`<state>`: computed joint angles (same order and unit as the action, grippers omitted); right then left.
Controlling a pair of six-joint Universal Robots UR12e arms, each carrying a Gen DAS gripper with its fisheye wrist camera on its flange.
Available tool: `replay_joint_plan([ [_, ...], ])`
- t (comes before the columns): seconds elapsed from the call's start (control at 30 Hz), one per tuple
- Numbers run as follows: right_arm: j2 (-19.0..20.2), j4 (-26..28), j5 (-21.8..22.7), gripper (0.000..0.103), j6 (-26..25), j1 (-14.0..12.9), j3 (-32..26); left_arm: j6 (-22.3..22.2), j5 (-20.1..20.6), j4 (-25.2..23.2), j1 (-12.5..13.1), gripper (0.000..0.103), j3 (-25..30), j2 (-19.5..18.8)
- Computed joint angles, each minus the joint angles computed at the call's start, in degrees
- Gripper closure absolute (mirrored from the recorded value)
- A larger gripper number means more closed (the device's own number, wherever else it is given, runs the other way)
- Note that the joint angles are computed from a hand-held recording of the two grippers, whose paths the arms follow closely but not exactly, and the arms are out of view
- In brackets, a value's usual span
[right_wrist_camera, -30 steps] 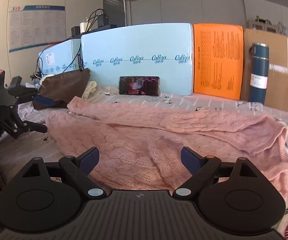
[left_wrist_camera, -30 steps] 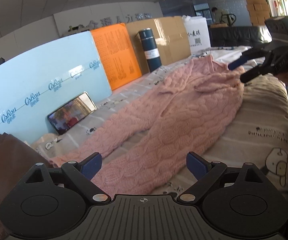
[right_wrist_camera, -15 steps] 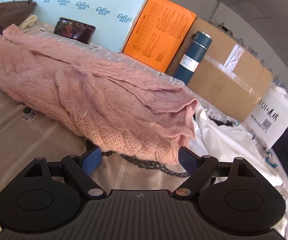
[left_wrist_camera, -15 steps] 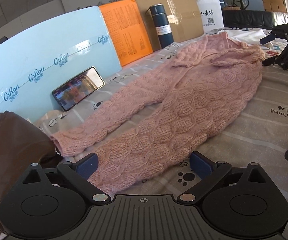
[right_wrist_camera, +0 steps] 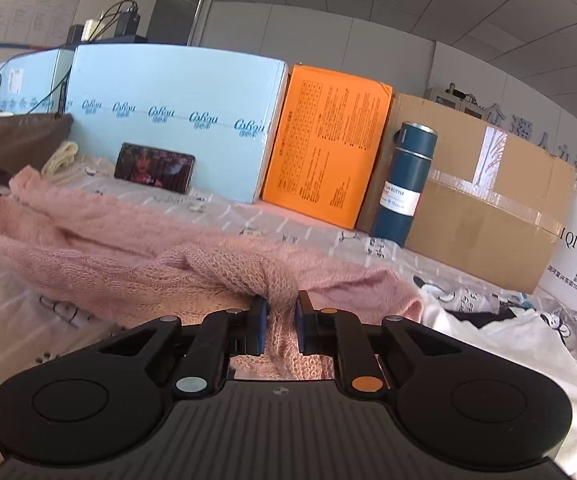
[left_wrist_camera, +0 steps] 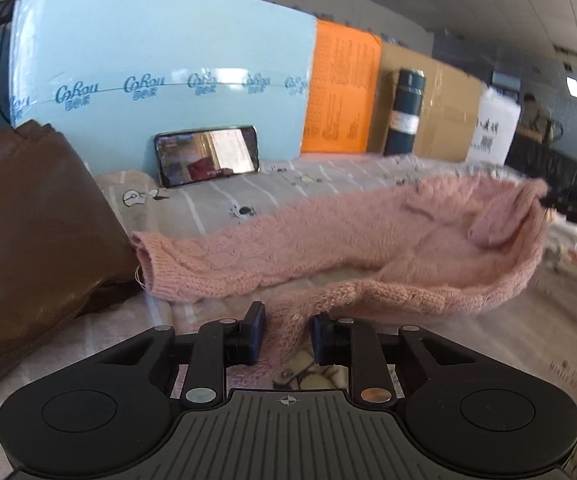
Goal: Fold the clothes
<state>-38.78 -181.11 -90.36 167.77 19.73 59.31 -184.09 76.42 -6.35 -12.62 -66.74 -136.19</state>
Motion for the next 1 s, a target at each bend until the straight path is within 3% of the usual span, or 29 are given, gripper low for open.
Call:
replay_joint_plan([
  [0.1, 2.3, 0.5, 1.7, 0.092, 1.2, -0.5, -4.7, -7.8, -1.8, 3.8, 0.7, 0.081, 1.4, -1.1],
  [0.23, 5.9, 3.5, 3.8, 0.092, 4.1, -1.2, -11.8, -16.7, -5.0, 1.0, 2.0, 0.080, 4.8, -2.7],
  [0.33, 8.7, 7.8, 4.1, 0.092, 6.1, -1.6, -17.7, -23.8, -8.2, 2.5, 3.3, 0.078, 6.5, -4.4],
  [0.4, 10.6, 11.3, 4.0, 0.092, 7.5, -1.8, -21.7, -27.5, -7.4, 2.6, 3.6, 0.069, 7.2, -5.0],
  [0.53, 13.8, 19.1, 1.5, 0.089, 10.2, -1.7, -28.6, -32.6, -9.5, 4.8, 4.1, 0.061, 8.2, -6.7],
  [0.7, 15.6, 21.9, -4.3, 0.070, 13.1, -1.0, -32.1, -35.4, -13.9, 10.0, 4.5, 0.016, 8.5, -7.8],
  [0.77, 15.2, 19.9, -5.9, 0.061, 14.4, -0.6, -31.3, -33.9, -15.0, 9.9, 4.5, 0.009, 8.4, -7.6],
  [0.87, 14.6, 16.4, -8.2, 0.048, 16.3, -0.1, -30.1, -29.4, -13.9, 7.4, 3.9, 0.006, 8.2, -7.1],
  [0.97, 15.1, 13.6, -12.3, 0.039, 18.7, 1.0, -30.8, -25.8, -9.6, 5.3, 3.1, 0.007, 7.8, -6.5],
  [1.0, 15.6, 13.2, -13.8, 0.034, 21.2, 1.4, -31.6, -24.4, -7.5, 4.1, 2.7, 0.022, 7.7, -6.2],
])
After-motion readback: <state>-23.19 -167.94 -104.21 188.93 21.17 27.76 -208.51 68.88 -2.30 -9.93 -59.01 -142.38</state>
